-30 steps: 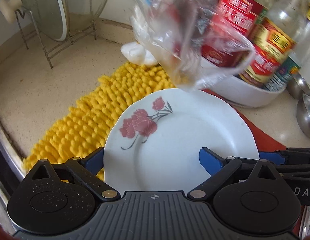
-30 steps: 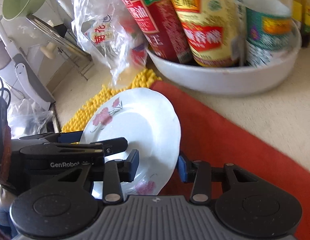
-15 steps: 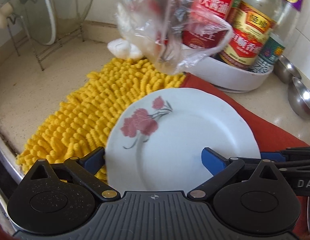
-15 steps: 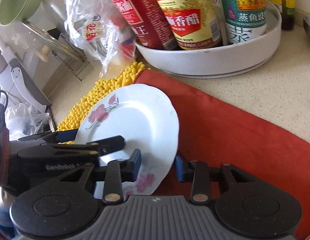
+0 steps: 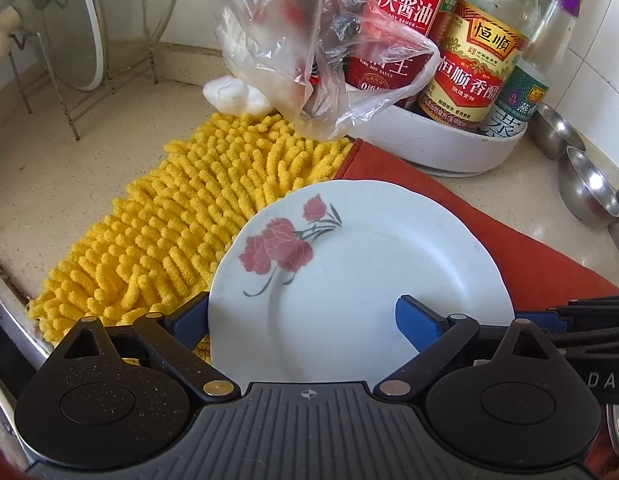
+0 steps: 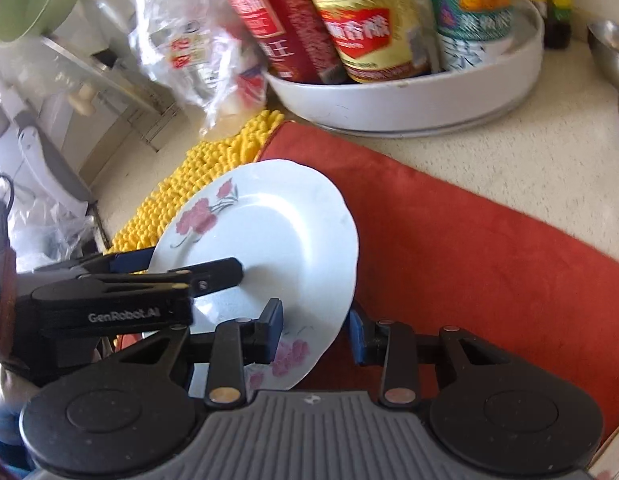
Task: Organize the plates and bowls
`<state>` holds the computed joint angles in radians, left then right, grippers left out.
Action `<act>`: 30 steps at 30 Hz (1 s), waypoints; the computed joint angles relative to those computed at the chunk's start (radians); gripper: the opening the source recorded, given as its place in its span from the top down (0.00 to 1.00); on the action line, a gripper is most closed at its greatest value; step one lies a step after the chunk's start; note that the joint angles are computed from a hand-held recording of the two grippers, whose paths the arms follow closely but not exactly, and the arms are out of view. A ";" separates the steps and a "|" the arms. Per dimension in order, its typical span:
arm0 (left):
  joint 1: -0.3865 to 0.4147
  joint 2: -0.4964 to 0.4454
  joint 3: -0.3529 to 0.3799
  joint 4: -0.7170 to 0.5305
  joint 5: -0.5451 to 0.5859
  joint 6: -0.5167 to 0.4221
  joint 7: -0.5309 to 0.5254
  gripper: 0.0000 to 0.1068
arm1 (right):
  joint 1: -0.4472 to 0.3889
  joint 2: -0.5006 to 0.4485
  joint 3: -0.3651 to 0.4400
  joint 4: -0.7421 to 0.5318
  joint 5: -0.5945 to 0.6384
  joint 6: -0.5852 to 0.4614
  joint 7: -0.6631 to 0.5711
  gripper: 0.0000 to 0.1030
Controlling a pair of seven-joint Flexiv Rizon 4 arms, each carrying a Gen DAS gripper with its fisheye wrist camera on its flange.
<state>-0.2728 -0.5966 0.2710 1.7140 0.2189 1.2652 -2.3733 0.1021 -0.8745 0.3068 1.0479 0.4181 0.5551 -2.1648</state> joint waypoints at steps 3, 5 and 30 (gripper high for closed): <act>0.007 0.009 0.008 0.016 -0.003 0.002 -0.016 0.08 | -0.005 0.009 0.000 0.019 0.016 0.042 0.009 0.65; 0.007 0.015 0.014 0.031 -0.006 0.014 -0.039 0.08 | -0.008 0.006 0.002 0.016 0.021 0.039 0.025 0.65; -0.041 -0.003 -0.003 -0.119 0.123 -0.138 -0.121 0.08 | -0.058 0.020 0.026 0.028 0.089 0.058 -0.076 0.64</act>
